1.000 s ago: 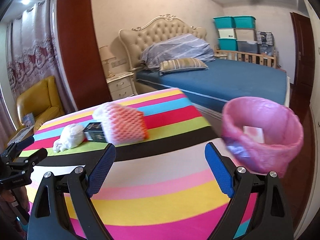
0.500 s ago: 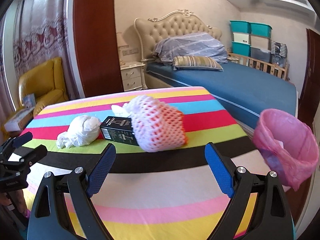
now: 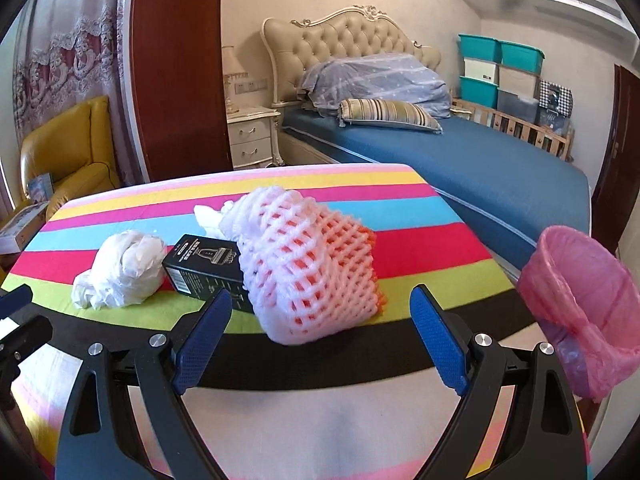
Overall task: Collect trash
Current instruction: 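Grasp the pink-white foam fruit net with the right tool while the left tool grasps the white plastic bag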
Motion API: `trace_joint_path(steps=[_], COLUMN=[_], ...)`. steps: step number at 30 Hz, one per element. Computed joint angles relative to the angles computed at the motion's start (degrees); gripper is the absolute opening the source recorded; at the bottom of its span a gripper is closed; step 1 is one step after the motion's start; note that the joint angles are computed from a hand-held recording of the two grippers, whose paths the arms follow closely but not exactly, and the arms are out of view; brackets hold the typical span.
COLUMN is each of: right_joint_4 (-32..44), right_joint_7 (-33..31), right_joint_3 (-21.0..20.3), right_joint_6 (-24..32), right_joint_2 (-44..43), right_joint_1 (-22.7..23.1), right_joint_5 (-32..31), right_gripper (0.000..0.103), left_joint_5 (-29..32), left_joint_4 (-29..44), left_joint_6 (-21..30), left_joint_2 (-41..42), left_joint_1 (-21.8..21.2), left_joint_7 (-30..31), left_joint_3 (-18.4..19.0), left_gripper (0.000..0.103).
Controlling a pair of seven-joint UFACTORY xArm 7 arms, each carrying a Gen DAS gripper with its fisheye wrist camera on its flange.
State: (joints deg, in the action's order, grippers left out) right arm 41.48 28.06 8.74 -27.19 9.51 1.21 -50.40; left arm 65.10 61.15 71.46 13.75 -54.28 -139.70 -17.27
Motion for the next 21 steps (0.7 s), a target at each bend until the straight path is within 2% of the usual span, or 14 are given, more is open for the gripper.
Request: trace_joint_path(steps=[3, 7, 8, 9, 10, 13, 15, 19, 21], right_joint_4=[1.3, 1.8, 3.0, 3.7, 3.8, 2.8, 2.6, 3.2, 2.9], right_joint_7=[0.0, -4.7, -2.8, -1.6, -1.8, -7.1, -9.7, -6.5, -3.9], right_joint_3=[0.7, 1.0, 3.1, 4.8, 5.5, 4.5, 4.8, 11.2, 11.9], right_joint_6=[2.4, 5.6, 7.5, 8.7, 9.3, 9.4, 10.2, 9.5, 7.3], right_joint_2=[0.3, 0.6, 1.1, 1.4, 1.4, 0.9, 1.0, 1.9, 2.0], right_joint_1=[0.5, 2.6, 0.7, -0.9, -1.5, 0.7, 1.3, -6.1, -7.9], right_joint_5=[-0.7, 4.6, 2.5, 1.0, 1.2, 6.6, 9.0, 4.5, 1.5], right_gripper=[0.085, 0.085, 0.083, 0.077, 0.074, 0.071, 0.062, 0.047, 0.045], left_joint_5=[0.1, -0.1, -0.3, -0.5, -0.6, -1.5, -2.3, -4.4, -4.8], left_joint_4=[-1.4, -1.6, -1.5, -1.3, -1.2, -0.5, -0.6, 0.0, 0.4], left_joint_6=[-1.0, -1.1, -0.9, -0.7, -0.6, -1.1, -3.0, -5.2, -5.1], left_joint_2=[-0.8, -0.9, -0.9, -0.7, -0.7, -0.3, -0.3, -0.1, 0.0], left_joint_1=[0.3, 0.6, 0.7, 0.6, 0.6, 1.0, 1.8, 3.3, 3.3], left_joint_7=[-2.7, -3.4, -3.1, -2.9, -2.6, -0.8, 0.8, 5.4, 6.7], left_joint_3=[0.0, -0.2, -0.2, -0.3, -0.3, -0.1, 0.2, 0.9, 1.1], left_gripper=[0.098, 0.098, 0.098, 0.098, 0.098, 0.098, 0.098, 0.098, 0.098])
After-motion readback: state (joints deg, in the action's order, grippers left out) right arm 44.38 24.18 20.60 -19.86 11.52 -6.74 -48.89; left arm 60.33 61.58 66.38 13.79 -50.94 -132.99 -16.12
